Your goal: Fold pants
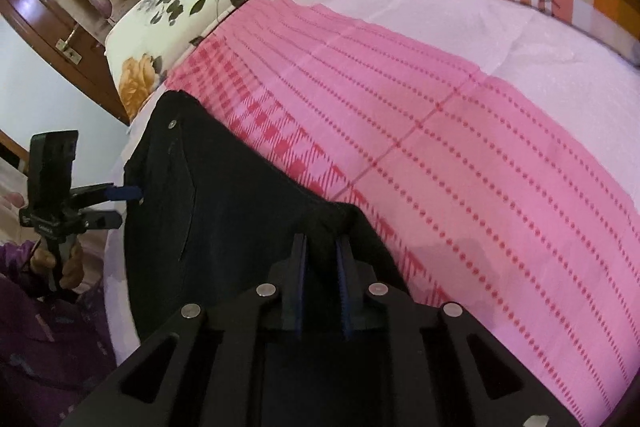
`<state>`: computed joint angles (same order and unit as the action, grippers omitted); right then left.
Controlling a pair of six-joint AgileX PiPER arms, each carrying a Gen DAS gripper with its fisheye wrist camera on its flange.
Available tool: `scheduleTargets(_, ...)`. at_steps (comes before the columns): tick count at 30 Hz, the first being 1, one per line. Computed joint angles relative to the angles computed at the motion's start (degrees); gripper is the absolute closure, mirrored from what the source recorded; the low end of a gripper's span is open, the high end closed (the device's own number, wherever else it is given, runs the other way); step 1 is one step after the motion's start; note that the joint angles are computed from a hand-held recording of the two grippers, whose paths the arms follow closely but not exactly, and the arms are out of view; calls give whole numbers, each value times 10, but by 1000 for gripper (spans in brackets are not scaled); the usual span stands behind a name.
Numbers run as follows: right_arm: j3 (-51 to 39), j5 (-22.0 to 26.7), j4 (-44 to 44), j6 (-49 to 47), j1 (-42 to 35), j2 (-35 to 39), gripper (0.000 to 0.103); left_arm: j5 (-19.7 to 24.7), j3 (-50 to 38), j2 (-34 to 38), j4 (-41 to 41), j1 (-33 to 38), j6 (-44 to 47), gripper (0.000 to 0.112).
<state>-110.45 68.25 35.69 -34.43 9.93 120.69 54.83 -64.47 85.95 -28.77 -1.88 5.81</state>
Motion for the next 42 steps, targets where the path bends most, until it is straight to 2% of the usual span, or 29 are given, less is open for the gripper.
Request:
scheduleTargets(5, 49, -90, -23, 13, 15, -24, 95, -8, 12, -8, -1, -1, 12, 22)
scheduleTargets(9, 80, -127, 0, 3, 9, -27, 96, -9, 14, -9, -1, 0, 18, 22)
scheduleTargets(15, 96, -156, -5, 3, 12, -38, 96, -21, 23, -14, -11, 1, 36, 22)
scheduleTargets(21, 164, -230, 27, 28, 1, -99, 94, -24, 20, -9, -12, 0, 29, 21)
scheduleTargets(24, 197, -224, 72, -14, 6, -135, 93, -20, 20, -5, -36, 14, 39, 21)
scheduleTargets(26, 202, -203, 77, -35, 17, -140, 92, -18, 22, -4, -50, 21, 46, 21)
scheduleTargets(29, 182, -217, -31, 52, 49, -107, 95, -22, 29, -9, -59, 25, 56, 21)
scheduleTargets(31, 172, -215, -18, 93, 32, -91, 103, -23, 32, -14, -60, 25, 59, 21)
scheduleTargets(32, 180, -224, 8, 98, 19, -89, 103, -19, 32, -16, -61, 27, 61, 21)
scheduleTargets(33, 191, -239, 11, 105, 16, -90, 98, -13, 33, -20, -64, 33, 66, 21)
scheduleTargets(35, 203, -234, 54, 91, -1, -90, 98, 6, 37, -32, -79, 52, 81, 21)
scheduleTargets(37, 230, -253, 81, 85, -9, -116, 89, 19, 40, -58, -90, 78, 99, 21)
scheduleTargets(40, 273, -273, 141, 51, -24, -165, 86, 16, 20, -89, -55, 102, 103, 21)
scheduleTargets(41, 285, -270, 163, 40, -31, -180, 83, 20, 9, -96, -45, 121, 110, 21)
scheduleTargets(42, 299, -261, 188, 25, -38, -194, 72, 23, -1, -95, -37, 133, 112, 21)
